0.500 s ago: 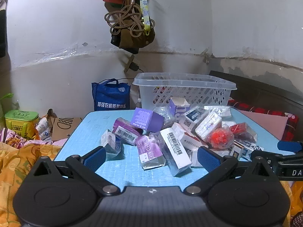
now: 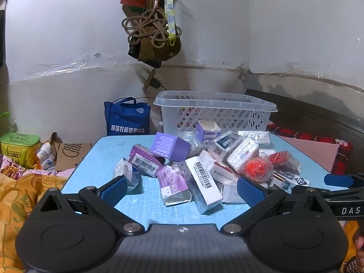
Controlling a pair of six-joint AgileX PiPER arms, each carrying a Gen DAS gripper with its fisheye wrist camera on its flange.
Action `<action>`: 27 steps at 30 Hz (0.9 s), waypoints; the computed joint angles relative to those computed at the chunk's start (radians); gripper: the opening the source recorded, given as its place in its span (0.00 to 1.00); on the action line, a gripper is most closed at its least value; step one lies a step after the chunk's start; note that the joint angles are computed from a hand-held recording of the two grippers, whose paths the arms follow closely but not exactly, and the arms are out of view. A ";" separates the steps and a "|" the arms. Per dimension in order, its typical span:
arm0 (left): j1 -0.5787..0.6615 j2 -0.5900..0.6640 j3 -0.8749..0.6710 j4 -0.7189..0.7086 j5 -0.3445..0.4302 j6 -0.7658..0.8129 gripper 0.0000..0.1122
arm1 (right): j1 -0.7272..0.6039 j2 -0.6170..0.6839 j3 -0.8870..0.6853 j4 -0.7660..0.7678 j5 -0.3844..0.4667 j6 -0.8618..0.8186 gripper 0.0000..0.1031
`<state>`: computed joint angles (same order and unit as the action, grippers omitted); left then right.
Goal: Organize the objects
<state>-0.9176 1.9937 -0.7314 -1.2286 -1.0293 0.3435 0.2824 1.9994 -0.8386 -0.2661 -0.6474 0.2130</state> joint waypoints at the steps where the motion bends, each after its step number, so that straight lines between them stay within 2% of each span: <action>1: -0.001 0.000 0.001 0.002 -0.002 -0.002 0.92 | 0.000 0.000 0.000 -0.002 0.000 0.002 1.00; 12: 0.009 0.015 0.001 0.024 -0.012 -0.010 0.92 | 0.001 0.001 -0.001 -0.005 -0.003 0.004 1.00; 16: -0.016 0.025 -0.007 -0.010 -0.054 0.025 0.92 | -0.012 0.004 -0.011 -0.056 0.000 0.059 1.00; 23: -0.012 0.009 0.001 0.016 -0.032 0.026 0.92 | -0.029 0.014 -0.025 -0.138 -0.011 0.140 1.00; 27: 0.000 0.002 0.006 0.028 -0.005 0.009 0.92 | 0.005 0.005 -0.021 -0.003 0.018 0.026 1.00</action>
<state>-0.9172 1.9961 -0.7251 -1.2010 -1.0344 0.3525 0.2873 2.0048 -0.8597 -0.2691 -0.6289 0.2389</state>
